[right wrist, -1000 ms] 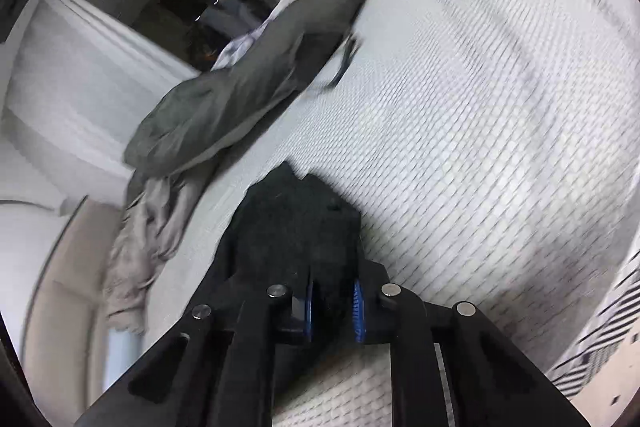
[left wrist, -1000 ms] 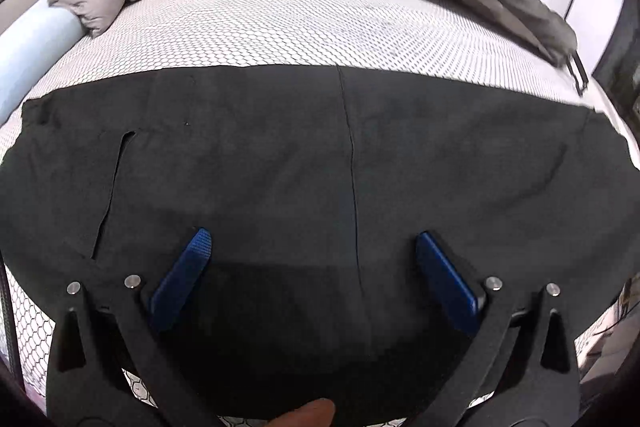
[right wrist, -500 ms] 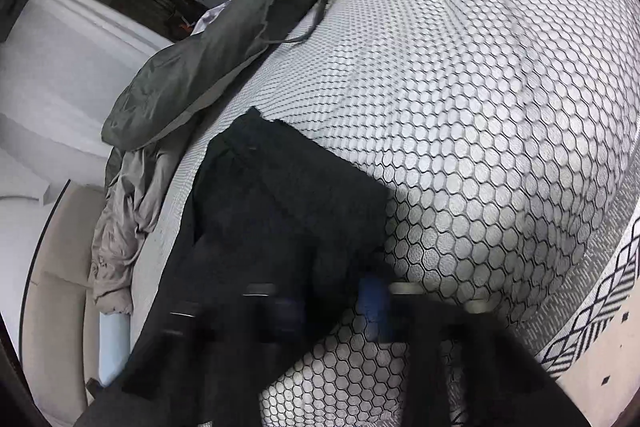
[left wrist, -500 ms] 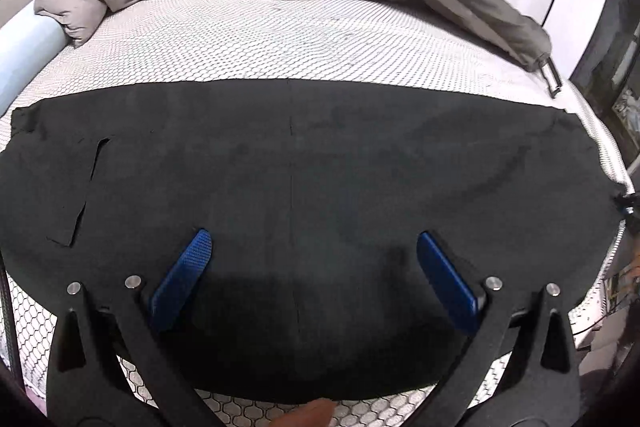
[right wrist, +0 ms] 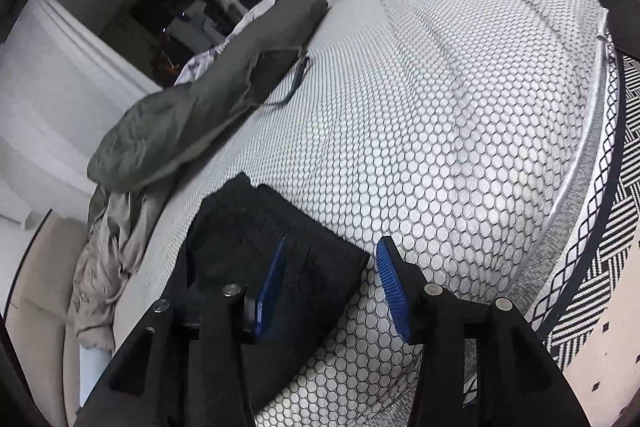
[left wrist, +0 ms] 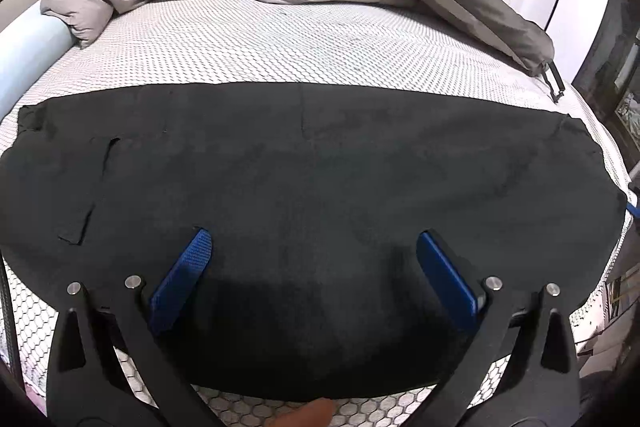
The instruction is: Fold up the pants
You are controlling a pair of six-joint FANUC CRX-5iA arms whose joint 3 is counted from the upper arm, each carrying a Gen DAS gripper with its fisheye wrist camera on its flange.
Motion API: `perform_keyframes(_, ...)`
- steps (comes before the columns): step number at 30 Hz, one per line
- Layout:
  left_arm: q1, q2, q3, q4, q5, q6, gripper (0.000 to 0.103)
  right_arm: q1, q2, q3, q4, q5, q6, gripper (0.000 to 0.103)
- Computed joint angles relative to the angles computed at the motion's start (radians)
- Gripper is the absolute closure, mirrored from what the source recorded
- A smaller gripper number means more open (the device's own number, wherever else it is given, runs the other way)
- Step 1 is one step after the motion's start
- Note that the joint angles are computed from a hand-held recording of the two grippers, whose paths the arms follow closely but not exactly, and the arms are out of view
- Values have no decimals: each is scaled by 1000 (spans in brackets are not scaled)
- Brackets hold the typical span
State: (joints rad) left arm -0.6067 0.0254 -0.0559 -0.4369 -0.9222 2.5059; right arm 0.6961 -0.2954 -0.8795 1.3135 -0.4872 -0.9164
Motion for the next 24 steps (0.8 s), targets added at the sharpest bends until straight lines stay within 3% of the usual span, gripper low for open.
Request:
perform_keyframes(2,2,15,11,6,-9,-11,1,-49,-19,-8,48,80,31,49)
perform_keyframes(7,-4,45,38,4,-18,-24,1,37,51,109,-75,-1,273,25)
perform_keyframes(11,-1,62,52,18,-11,-46,1,103,164,312,-356,-164,617,24)
perform_keyframes(13,-10,72,64,9,-29,-58,1,92,193,370,-386,-183,699,23)
perform_keyframes(15,-14,71,63,2,-35,-72,1,88,248,479,-494,-261,856,23)
perform_keyframes(19,-16,64,51,-3,-33,-81,1,36,335,599,-598,-230,1077,23)
perform_keyframes(24,-18,71,54,-7,-38,-78,1,-20,507,817,-859,-275,1378,23)
